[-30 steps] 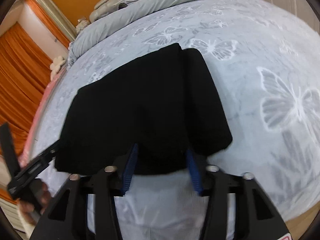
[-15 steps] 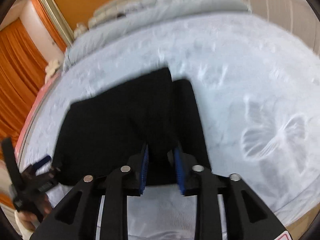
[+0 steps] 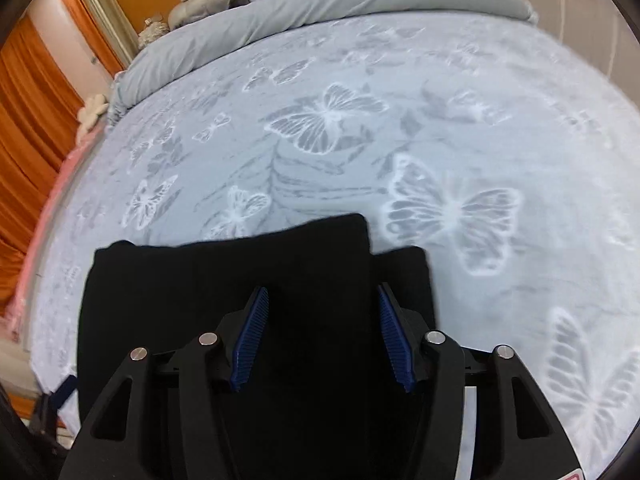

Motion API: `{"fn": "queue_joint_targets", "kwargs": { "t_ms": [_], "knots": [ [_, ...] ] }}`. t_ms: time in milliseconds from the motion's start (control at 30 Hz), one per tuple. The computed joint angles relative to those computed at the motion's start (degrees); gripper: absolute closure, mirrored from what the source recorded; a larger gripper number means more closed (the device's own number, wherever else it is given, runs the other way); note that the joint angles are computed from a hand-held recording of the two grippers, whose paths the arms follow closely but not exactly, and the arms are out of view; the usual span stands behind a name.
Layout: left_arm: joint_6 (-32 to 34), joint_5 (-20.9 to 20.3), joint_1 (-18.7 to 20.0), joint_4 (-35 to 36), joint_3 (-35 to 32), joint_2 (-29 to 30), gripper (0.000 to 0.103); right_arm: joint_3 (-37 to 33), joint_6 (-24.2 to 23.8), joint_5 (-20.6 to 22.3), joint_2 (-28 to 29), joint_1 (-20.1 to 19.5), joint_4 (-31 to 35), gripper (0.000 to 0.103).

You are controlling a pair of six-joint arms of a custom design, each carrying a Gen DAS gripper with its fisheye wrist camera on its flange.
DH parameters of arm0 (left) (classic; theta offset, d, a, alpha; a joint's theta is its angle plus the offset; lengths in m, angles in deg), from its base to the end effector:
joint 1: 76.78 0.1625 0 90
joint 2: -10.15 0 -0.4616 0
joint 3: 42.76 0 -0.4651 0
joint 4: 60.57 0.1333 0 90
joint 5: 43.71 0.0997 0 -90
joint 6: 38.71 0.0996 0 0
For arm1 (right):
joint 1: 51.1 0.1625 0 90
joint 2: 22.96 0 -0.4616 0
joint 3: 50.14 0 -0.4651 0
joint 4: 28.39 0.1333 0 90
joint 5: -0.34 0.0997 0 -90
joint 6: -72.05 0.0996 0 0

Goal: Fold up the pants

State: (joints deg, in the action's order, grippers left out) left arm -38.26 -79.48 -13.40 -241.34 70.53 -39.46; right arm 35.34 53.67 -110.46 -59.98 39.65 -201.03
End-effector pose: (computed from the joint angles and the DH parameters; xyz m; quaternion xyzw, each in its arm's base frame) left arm -0.0867 -0.6508 0.0908 0.0987 0.8663 -0.3034 0.3844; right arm 0.1085 -0.8104 0.0713 0.1039 -0.9359 0.2592 0.2148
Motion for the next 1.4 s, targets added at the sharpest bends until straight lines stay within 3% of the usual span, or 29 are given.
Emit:
{"fn": "queue_joint_targets", "kwargs": {
  "t_ms": [33,133,167,233,300,367,400,467,533,633,733,800,833,967,1000,1067,1133,1167,1233,1400],
  "knots": [
    [0.05,-0.07,0.05,0.06,-0.11,0.05,0.005,0.06,-0.97,0.88,-0.17,0.1,-0.9,0.079],
    [0.23,-0.49,0.21,0.08,-0.25,0.07,0.005,3.88,-6.36,4.75,-2.0,1.05,-10.31,0.08],
    [0.37,-0.71,0.35,0.01,-0.38,0.18,0.005,3.91,-7.81,4.04,-1.61,1.24,-12.32,0.08],
    [0.27,-1.06,0.53,0.06,-0.76,0.42,0.005,0.96,-8.11,-2.13,0.44,1.25,-9.14,0.079],
    [-0.22,-2.13,0.77,0.97,-0.78,-0.04,0.005,1.51,-4.61,-2.24,-0.26,-0.11,-5.46,0.077],
    [-0.97,-4.54,1.19,0.82,-0.08,-1.28,0.005,6.48,-3.58,-1.34,-3.22,-0.54,-11.34,0.053],
    [-2.01,-6.27,1.64,1.31,0.14,-2.07,0.005,8.2,-3.74,-2.74,-4.08,-0.36,-14.27,0.031],
    [-6.65,-12.9,3.45,4.44,0.11,-4.37,0.005,13.64,-3.37,-1.87,-7.19,-0.97,-20.24,0.025],
    [-11.09,-19.75,5.49,7.4,-0.28,-5.9,0.005,17.76,0.01,1.45,-10.86,-2.57,-17.69,0.024],
    [-16.04,-26.32,7.79,13.07,-1.6,-6.36,0.005,20.46,5.86,6.94,-14.02,-5.54,-9.04,0.023],
    [-15.33,-25.85,7.37,11.97,-1.27,-5.81,0.005,20.85,9.71,12.16,-14.24,-7.19,-4.5,0.023],
    [-15.34,-28.67,7.74,11.79,-1.31,-5.66,0.005,20.26,11.46,16.22,-13.46,-7.67,-1.14,0.021],
    [-15.44,-29.81,7.9,11.03,-1.29,-5.45,0.005,19.93,11.68,16.22,-12.75,-7.39,-1.16,0.015],
    [-15.58,-34.63,9.36,8.33,-2.34,-4.28,0.005,17.9,10.86,14.29,-9.57,-6.29,-4.44,0.015],
    [-15.52,-35.7,9.7,8.49,-3.1,-3.96,0.007,17.39,10.54,14.7,-9.22,-6.33,-4.42,0.017],
    [-15.28,-35.37,9.66,9.52,-4.43,-3.23,0.017,16.29,9.38,14.72,-8.77,-6.06,-3.73,0.033],
    [-14.73,-31.88,8.88,9.27,-4.81,-2.52,0.039,15.67,7.92,18.21,-8.29,-6.59,-3.68,0.061],
    [-14.14,-30.86,8.47,9.15,-4.91,-2.33,0.044,15.85,7.17,18.45,-8.44,-6.57,-3.95,0.064],
    [-13.52,-30.04,7.77,7.79,-4.48,-2.49,0.064,16.87,2.85,16.34,-8.33,-5.39,-7.69,0.069],
    [-10.28,-22.7,4.35,5.5,-2.95,-3.03,0.072,19.79,-4.16,14.31,-8.56,-2.75,-15.65,0.07]
  ]
}}
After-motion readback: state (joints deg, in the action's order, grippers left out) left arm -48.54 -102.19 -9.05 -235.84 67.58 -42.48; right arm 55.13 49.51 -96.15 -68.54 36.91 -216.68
